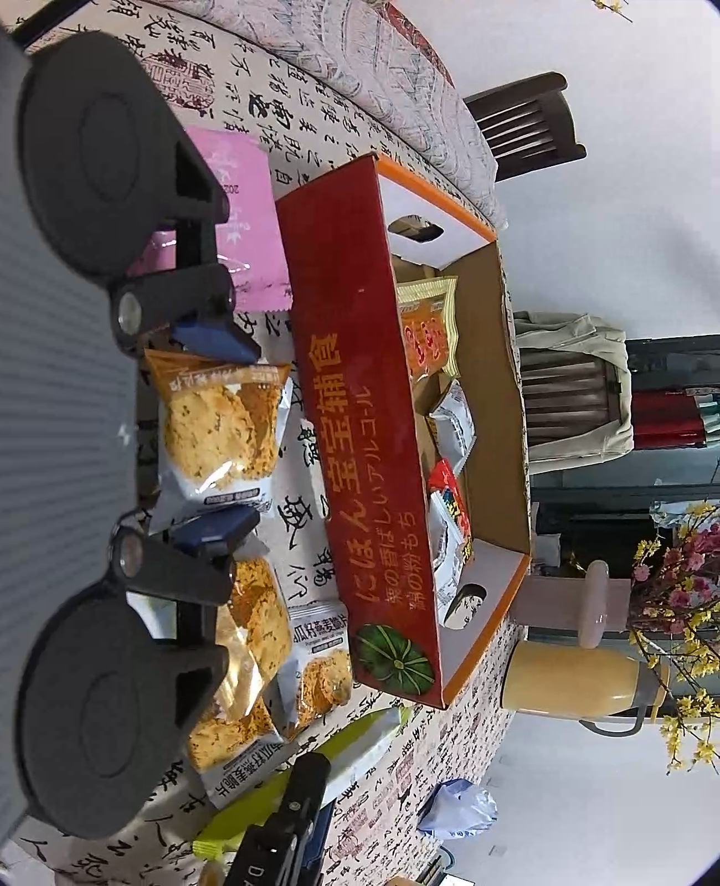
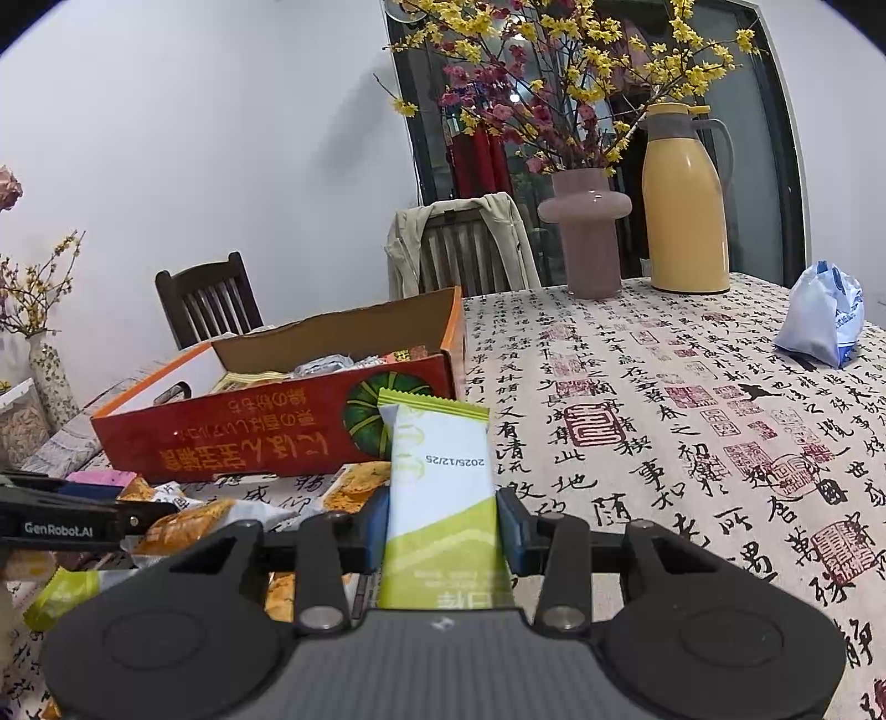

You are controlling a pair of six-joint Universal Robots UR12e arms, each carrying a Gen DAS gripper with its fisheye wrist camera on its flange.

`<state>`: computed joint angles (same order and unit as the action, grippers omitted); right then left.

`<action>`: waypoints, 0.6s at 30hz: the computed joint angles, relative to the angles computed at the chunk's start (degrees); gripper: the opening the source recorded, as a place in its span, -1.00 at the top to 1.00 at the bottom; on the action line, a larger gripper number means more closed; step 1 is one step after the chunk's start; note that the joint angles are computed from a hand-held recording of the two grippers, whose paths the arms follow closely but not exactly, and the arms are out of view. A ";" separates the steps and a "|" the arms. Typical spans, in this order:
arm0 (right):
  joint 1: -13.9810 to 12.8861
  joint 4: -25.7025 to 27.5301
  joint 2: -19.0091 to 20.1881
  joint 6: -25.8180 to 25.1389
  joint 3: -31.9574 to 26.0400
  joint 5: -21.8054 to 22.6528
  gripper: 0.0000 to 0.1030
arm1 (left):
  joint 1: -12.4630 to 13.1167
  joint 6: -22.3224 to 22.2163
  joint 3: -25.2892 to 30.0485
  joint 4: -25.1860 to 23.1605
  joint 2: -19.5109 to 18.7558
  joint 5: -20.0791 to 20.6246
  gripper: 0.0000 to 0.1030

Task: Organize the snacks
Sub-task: 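Lift both held packets and carry them over the box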

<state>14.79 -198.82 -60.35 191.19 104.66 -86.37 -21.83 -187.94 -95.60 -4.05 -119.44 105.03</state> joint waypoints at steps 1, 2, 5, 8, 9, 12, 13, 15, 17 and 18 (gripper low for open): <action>-0.01 0.07 0.00 0.02 -0.02 0.03 0.24 | 0.02 -0.08 -0.16 0.30 0.09 -0.14 -0.10; -0.01 0.07 0.00 0.02 -0.02 0.03 0.24 | 0.05 -0.15 -0.36 0.65 0.20 -0.29 -0.10; 0.00 -0.75 0.00 -0.13 0.16 0.07 0.24 | 0.04 -0.52 -0.80 1.82 0.58 -0.27 -0.10; 0.10 -1.99 -0.02 -0.56 0.40 -0.10 0.24 | 0.15 -0.63 -1.39 3.82 1.18 -0.35 -0.10; 0.07 -2.55 -0.07 -0.60 0.51 0.13 0.24 | 0.14 -0.54 -1.51 4.46 1.34 -0.28 -0.10; 0.21 -3.65 -0.46 -0.28 0.50 -0.01 0.24 | 0.23 -0.29 -1.92 6.90 1.88 -0.24 -0.10; 0.29 -3.99 -0.65 -0.59 0.29 0.06 0.24 | 0.26 -0.29 -1.90 7.76 2.01 -0.18 -0.11; 0.55 -4.21 -0.84 -1.34 -0.35 0.17 0.24 | 0.39 -0.50 -1.71 8.86 2.17 -0.22 -0.11; 0.78 -4.11 -0.92 -2.07 -1.36 0.36 0.24 | 0.51 -0.68 -1.25 9.96 2.20 -0.02 -0.11; 0.90 -3.98 -0.88 -2.47 -2.05 0.35 0.24 | 0.56 -0.73 -1.02 10.21 2.22 0.11 -0.11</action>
<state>15.69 -202.80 -61.22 188.71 102.61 -86.02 -21.27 -188.67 -96.63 6.16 -117.22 105.15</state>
